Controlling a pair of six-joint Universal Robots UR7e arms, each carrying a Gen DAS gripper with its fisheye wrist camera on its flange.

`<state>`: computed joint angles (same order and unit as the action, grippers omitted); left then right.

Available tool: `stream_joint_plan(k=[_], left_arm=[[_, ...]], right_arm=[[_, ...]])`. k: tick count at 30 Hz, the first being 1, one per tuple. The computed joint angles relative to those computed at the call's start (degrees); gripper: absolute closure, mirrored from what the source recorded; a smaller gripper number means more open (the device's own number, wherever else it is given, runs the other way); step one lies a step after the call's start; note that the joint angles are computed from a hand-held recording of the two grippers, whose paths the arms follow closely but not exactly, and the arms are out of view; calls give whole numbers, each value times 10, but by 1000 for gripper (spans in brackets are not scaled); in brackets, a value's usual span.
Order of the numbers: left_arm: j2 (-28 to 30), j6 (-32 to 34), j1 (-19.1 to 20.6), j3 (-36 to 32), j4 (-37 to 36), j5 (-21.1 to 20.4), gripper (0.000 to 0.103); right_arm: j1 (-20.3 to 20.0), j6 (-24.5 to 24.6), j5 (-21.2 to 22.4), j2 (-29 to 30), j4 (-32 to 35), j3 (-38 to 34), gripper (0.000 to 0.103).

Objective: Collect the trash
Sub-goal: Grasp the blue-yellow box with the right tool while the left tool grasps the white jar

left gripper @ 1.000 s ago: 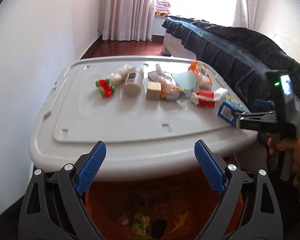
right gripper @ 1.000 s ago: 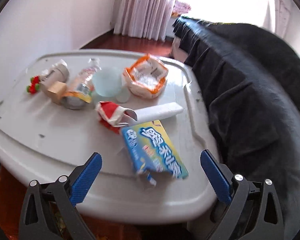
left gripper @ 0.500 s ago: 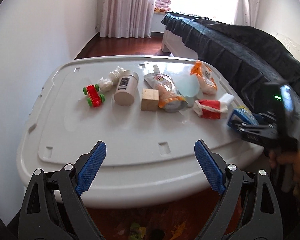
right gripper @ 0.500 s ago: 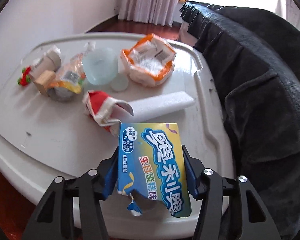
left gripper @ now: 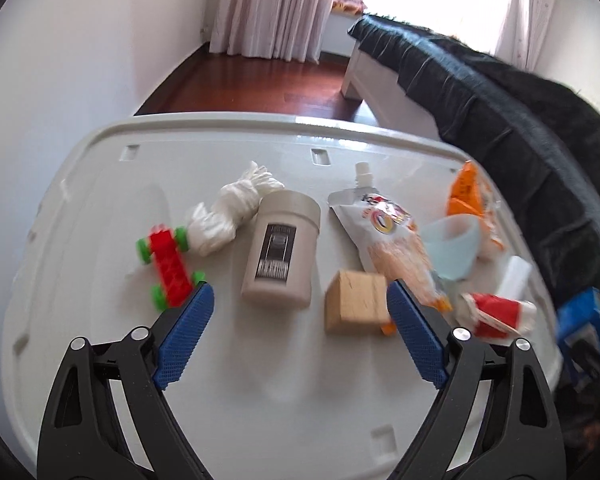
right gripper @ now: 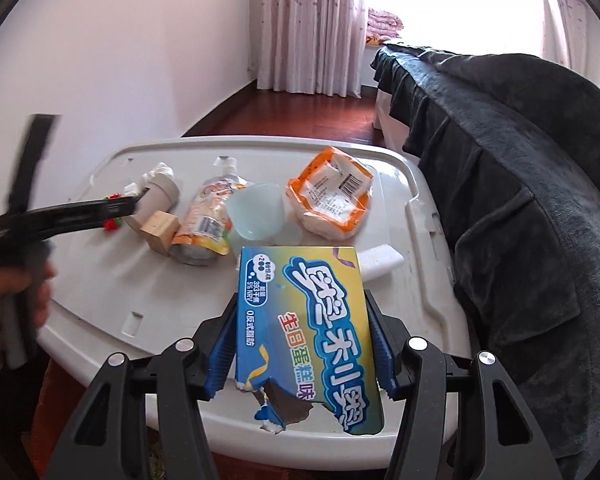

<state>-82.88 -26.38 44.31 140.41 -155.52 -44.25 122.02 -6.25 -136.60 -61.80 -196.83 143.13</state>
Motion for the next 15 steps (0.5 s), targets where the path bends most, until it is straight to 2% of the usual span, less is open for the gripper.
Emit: stream_joint_plan(k=[4,9,11,13,15], left_arm=[[50,14,29,-30,-12,13,25],[83,13,54,-56,-20,23,26],[93,10,61,-63,-17,24,34],[97,6,66,-67,-11,21,52],[90,4,62,-58,-13,28,53]], right_arm=[[3,-5,4,-7,0,5,46],[8,-14,6,-10,-3,7,46],[12,-16,7,-11,-6,8,46],[17,-17,6,-12,-11,8,46],[18,-18,4,-12,-15,8,46]])
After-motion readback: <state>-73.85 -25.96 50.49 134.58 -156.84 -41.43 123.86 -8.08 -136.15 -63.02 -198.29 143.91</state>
